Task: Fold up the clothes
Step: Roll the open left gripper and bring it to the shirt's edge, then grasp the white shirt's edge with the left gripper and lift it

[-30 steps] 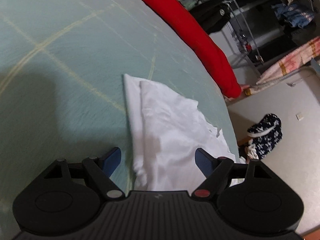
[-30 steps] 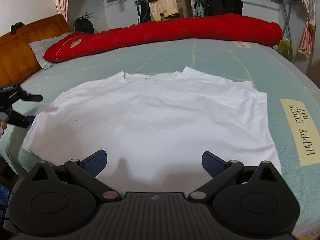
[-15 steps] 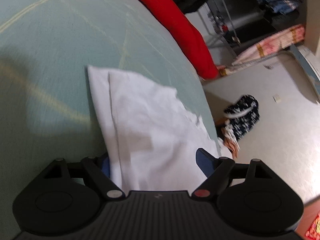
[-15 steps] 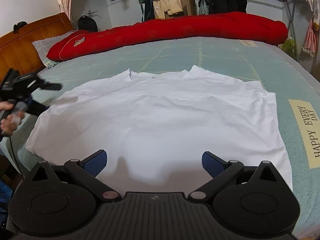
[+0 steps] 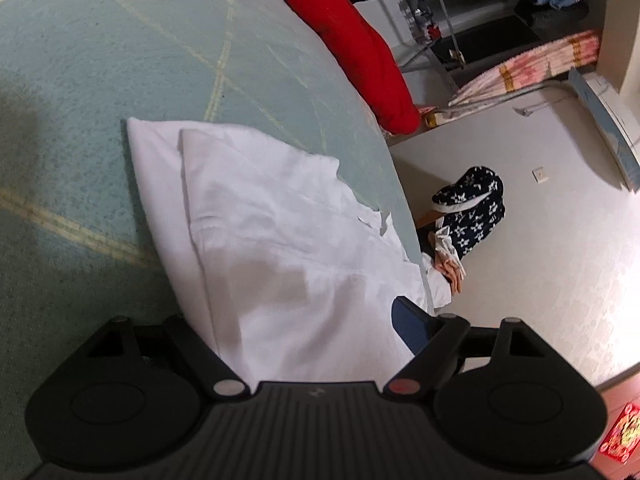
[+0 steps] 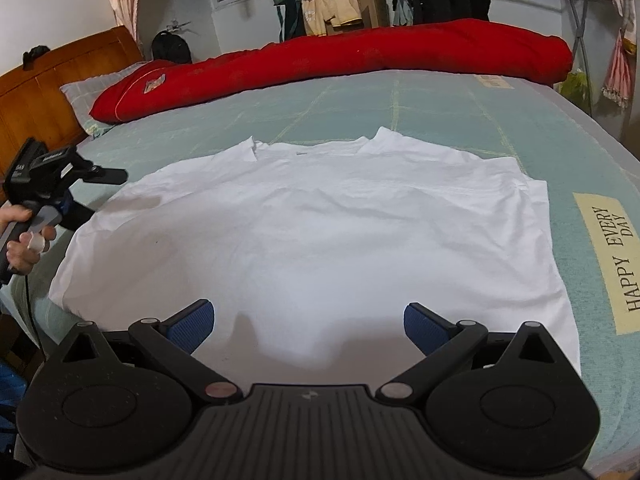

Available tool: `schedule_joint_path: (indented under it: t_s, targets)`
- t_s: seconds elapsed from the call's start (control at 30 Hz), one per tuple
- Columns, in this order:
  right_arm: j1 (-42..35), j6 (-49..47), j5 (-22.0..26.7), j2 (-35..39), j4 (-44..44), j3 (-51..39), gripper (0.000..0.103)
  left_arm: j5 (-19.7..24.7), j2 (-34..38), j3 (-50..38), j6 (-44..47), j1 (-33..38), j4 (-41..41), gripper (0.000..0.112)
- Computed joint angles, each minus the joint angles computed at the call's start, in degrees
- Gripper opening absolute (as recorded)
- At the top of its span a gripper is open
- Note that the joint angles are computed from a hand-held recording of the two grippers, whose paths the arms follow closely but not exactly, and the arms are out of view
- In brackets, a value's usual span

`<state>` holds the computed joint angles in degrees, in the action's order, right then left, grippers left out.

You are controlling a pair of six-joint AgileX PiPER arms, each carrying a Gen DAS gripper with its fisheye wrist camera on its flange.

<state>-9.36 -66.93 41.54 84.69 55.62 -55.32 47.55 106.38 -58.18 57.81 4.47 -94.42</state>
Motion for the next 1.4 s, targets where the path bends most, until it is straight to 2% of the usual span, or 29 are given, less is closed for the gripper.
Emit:
schedule_joint_path:
  t_s: [0.07, 0.2, 0.23, 0.3, 0.33, 0.37, 0.43, 0.6, 0.83, 0.9, 1.2, 1.4]
  targets:
    - [0.02, -0.02, -0.06, -0.1, -0.37, 0.03, 0.103, 1.0, -1.36, 2.46, 1.6, 0.66, -0.39, 0.072]
    - [-0.37, -0.34, 0.55, 0.19, 0.04, -0.21, 0.103, 2.48, -2.19, 4.55, 3.25, 1.73, -0.08, 0.069]
    - [-0.41, -0.31, 0.74, 0.51, 0.18, -0.41, 0.103, 1.96, -1.87, 3.92, 2.21, 1.65, 0.74, 0.063]
    - [-0.03, -0.01, 0.62, 0.94, 0.42, -0.82, 0.103, -1.05, -1.64, 1.96, -3.73, 1.3, 5.28, 0.04]
    - [0.13, -0.16, 0.9, 1.03, 0.87, -1.03, 0.103, -2.39, -1.46, 0.98, -6.9, 1.14, 7.76, 0.019]
    - [0.28, -0.36, 1.18, 1.12, 1.34, -1.22, 0.103, -3.16, -1.19, 1.11, -8.58, 1.33, 8.61, 0.014]
    - [0.48, -0.93, 1.91, 1.26, 2.35, -1.56, 0.103, -3.09, -1.32, 1.97, -7.43, 1.54, 7.35, 0.013]
    - [1.28, 0.23, 4.68, 3.14, 2.83, -4.38, 0.103, -11.08, -5.41, -0.24, -17.46, -3.1, 18.36, 0.012]
    - [3.15, 4.04, 11.24, 9.21, 8.24, -11.45, 0.103, -15.19, -9.74, -1.69, -30.22, -6.11, 31.44, 0.007]
    - [4.43, 6.48, 11.81, 11.11, 9.99, -13.47, 0.103, -15.91, -11.09, -1.77, -32.69, -6.66, 33.8, 0.007]
    - [12.12, 13.07, 3.62, 16.46, 11.89, -17.79, 0.103, -15.12, -14.36, -3.72, -33.69, -7.29, 35.17, 0.006]
    - [13.93, 17.0, 0.97, 21.54, 11.78, -22.29, 0.103, -14.63, -14.93, -3.99, -32.39, -7.32, 34.61, 0.006]
